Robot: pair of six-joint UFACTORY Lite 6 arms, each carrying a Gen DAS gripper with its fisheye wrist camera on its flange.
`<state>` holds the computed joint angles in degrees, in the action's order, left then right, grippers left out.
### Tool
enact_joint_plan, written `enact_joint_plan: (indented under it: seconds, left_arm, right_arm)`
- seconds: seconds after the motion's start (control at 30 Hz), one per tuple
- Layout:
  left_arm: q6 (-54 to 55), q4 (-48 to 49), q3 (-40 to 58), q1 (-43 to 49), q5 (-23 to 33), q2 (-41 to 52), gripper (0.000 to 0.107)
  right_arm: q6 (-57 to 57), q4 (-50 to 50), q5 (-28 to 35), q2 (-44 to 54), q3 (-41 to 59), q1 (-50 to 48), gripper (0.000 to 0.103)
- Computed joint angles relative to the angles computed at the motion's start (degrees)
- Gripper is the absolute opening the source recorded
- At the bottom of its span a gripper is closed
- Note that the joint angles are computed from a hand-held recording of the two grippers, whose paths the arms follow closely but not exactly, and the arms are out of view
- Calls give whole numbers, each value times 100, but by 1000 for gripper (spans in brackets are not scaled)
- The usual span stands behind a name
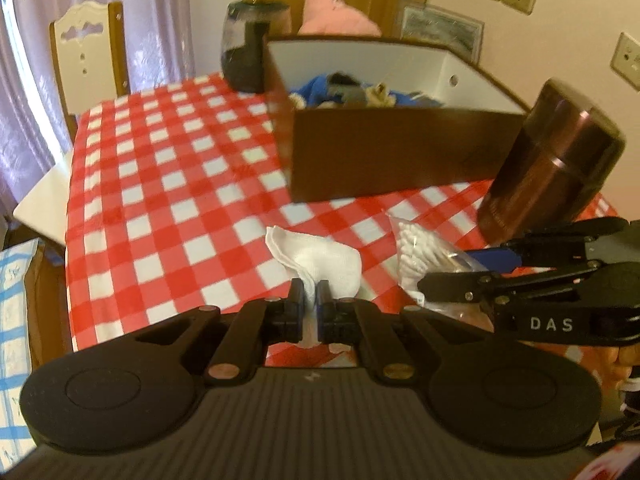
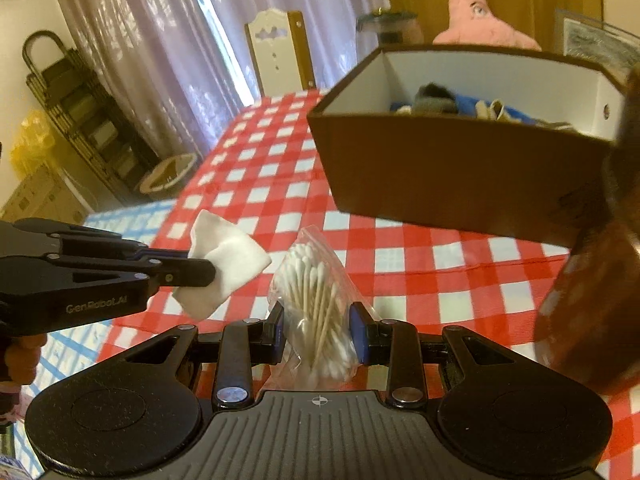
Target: Organize soft objects
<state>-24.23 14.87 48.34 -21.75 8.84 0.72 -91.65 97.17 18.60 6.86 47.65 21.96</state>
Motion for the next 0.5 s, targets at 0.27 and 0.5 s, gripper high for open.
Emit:
enact_joint_plan:
  seconds: [0.27, 0.5]
  left_arm:
    - [-884, 695, 444, -560, 372, -382, 5]
    - [-1503, 1210, 1487, -970, 638, -64, 5]
  right_arm:
    - [1318, -1570, 784, -1756, -685, -924, 33]
    - [1806, -2509, 1877, -2576, -320, -2216, 33]
